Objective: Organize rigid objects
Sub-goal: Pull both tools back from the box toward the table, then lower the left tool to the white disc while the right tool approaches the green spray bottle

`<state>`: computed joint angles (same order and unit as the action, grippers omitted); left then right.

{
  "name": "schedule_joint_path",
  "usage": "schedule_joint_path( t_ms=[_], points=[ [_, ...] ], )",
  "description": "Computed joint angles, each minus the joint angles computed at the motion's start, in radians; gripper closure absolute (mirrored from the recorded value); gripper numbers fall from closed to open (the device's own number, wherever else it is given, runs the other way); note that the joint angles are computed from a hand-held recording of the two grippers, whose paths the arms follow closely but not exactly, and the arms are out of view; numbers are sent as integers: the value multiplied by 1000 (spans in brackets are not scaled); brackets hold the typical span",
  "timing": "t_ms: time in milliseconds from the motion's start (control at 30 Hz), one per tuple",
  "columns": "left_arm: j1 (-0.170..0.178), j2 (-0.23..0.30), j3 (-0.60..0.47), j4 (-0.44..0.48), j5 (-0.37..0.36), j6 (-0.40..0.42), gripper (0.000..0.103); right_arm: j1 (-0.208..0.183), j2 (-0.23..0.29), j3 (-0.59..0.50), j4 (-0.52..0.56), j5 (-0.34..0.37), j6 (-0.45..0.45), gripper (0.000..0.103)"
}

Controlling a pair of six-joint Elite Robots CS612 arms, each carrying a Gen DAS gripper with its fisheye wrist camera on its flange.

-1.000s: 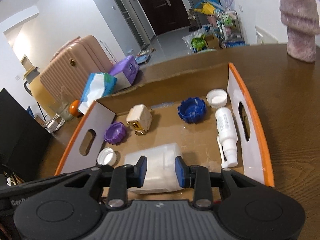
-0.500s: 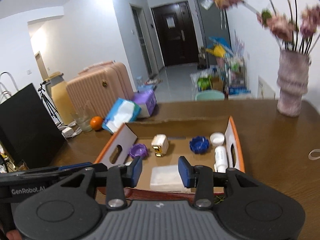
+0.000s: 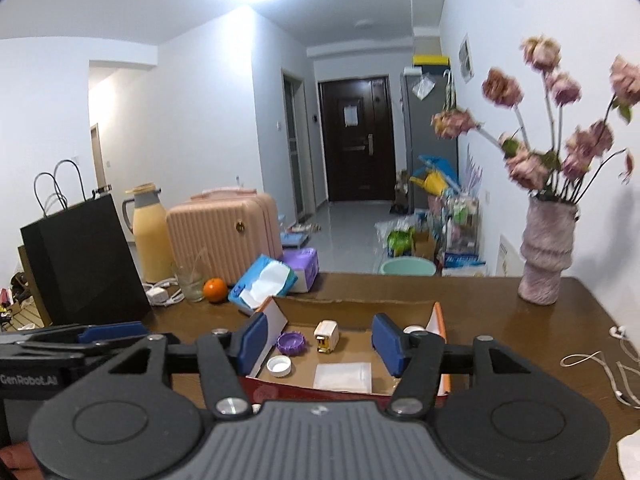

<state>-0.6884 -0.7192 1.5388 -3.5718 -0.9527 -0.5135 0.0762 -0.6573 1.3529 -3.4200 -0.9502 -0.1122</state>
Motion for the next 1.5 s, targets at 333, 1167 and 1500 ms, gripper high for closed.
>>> schedule_joint_path(
  t_ms=[333, 1167, 1500],
  points=[
    [-66, -21, 80, -104, 163, 64, 7, -19, -51, 168, -301, -21, -4, 25],
    [-154, 35, 258, 35, 475, -215, 0, -19, 17, 349, -479, -162, -44, 7],
    [-62, 82, 146, 111, 286, -171, 0, -4, 74, 219, -303, -216, -49, 8]
  ],
)
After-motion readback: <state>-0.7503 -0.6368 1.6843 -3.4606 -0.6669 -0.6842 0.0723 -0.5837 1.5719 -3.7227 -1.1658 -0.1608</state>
